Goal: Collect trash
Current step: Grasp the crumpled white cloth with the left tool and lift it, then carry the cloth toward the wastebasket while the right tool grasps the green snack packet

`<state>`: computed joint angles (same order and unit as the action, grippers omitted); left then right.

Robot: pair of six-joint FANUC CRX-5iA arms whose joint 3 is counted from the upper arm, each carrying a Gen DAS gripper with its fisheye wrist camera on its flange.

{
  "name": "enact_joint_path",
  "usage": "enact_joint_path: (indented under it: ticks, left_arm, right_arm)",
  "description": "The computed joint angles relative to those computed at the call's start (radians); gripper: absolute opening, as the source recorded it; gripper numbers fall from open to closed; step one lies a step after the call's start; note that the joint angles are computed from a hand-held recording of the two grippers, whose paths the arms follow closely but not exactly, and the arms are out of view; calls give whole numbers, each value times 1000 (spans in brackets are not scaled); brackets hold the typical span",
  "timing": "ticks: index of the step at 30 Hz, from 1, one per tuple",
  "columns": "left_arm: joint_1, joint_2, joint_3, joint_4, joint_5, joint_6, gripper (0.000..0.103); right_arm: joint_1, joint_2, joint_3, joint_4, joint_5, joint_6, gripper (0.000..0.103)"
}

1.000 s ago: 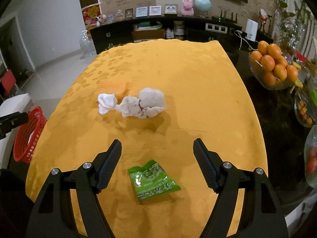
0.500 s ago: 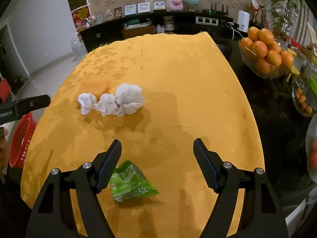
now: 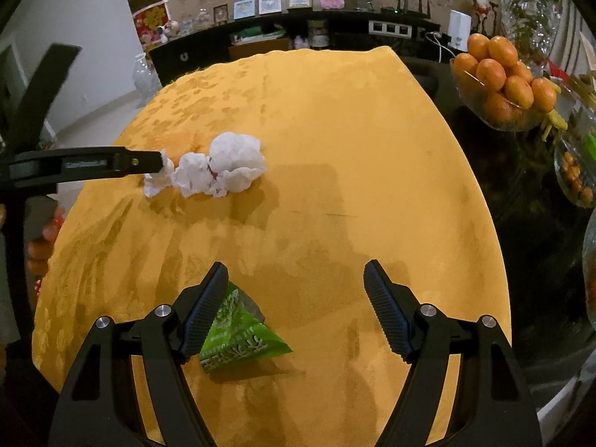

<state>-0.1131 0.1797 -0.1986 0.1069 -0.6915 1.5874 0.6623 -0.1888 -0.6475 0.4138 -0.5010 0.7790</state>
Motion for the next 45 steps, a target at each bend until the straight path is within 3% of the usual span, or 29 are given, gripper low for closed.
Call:
enact_joint_path:
  ticks: [5, 9, 22, 25, 28, 39, 45]
  left_arm:
    - [-1, 20, 3, 12, -2, -21, 43]
    - [-3, 9, -15, 21, 15, -39, 35]
    - [4, -100, -103, -5, 21, -33, 33]
    - [14, -140, -135, 2, 24, -38, 33]
    - [22, -182, -164, -6, 21, -36, 33]
    - [72, -329, -287, 10, 19, -51, 33]
    - [100, -386, -334, 23, 13, -64, 34]
  right_arm:
    - [0, 4, 2, -5, 2, 0, 73]
    - [3, 6, 3, -14, 0, 9, 73]
    - [33, -7, -2, -21, -29, 20, 73]
    - [47, -8, 2, -51, -44, 60, 78]
    - [70, -5, -13, -15, -47, 34, 84]
    - [113, 25, -21, 36, -60, 68, 84]
    - [109, 21, -5, -22, -60, 139, 63]
